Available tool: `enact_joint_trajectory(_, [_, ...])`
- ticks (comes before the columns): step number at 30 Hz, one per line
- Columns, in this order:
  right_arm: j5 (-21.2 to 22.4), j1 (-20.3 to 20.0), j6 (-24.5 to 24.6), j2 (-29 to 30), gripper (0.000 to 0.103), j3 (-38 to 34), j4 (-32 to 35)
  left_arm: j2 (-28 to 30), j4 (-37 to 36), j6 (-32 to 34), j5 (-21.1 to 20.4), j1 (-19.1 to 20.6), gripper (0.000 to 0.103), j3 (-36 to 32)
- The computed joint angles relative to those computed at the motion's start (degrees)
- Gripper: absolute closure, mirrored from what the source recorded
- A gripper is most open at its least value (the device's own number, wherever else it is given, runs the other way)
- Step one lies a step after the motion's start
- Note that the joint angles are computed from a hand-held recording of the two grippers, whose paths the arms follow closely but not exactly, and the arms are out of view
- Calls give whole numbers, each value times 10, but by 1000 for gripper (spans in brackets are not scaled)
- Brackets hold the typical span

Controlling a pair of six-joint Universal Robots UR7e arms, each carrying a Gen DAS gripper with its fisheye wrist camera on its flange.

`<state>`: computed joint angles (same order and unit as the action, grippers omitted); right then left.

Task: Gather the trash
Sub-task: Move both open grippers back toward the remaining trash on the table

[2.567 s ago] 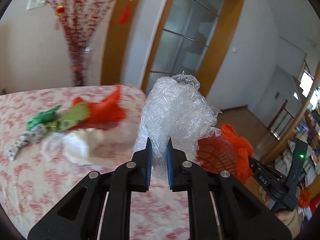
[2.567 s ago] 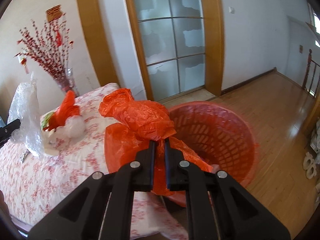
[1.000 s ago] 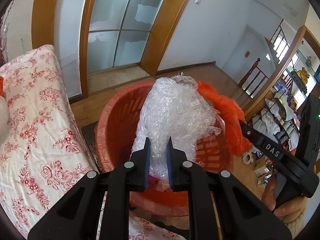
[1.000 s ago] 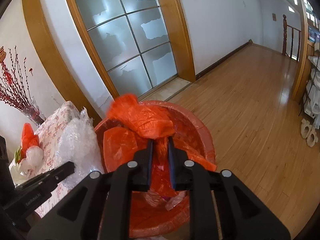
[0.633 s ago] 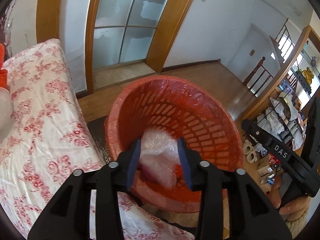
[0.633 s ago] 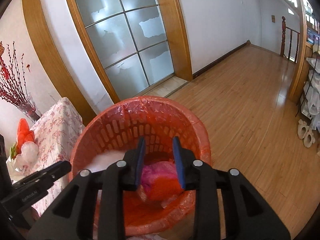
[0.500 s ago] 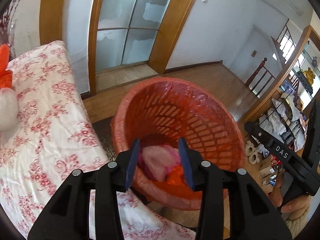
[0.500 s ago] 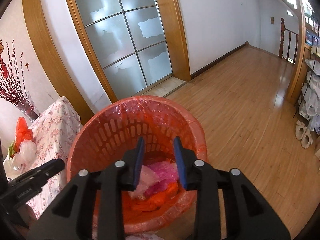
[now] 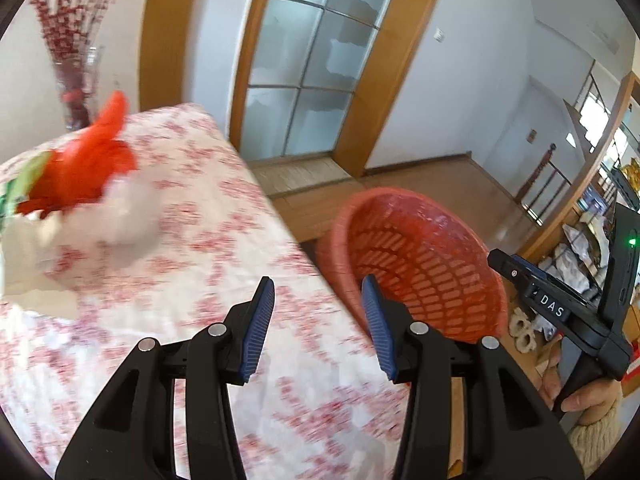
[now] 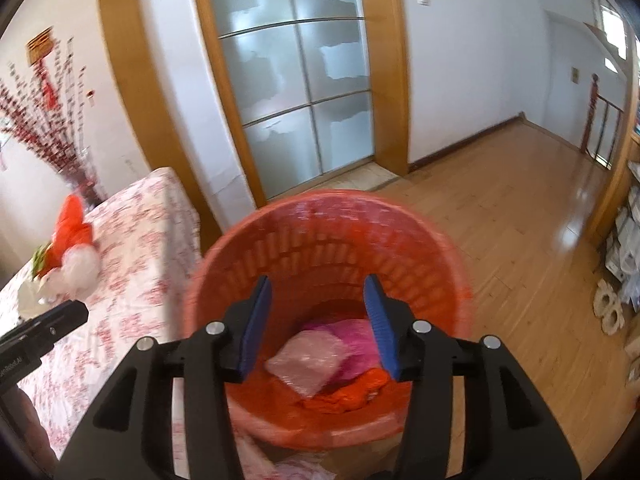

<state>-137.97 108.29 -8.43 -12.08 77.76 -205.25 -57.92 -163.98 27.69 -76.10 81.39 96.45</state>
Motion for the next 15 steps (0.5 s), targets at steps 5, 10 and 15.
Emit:
enact_joint_trajectory(5, [9, 22, -8, 28, 55, -47, 48, -28, -21, 5, 2, 19, 57, 5])
enact_joint_trajectory(10, [25, 43, -10, 61, 51, -104, 107, -55, -42, 1, 5, 41, 52, 4])
enact_joint_trajectory(15, [65, 64, -2, 102, 51, -175, 173, -68, -60, 4, 15, 72, 49, -22])
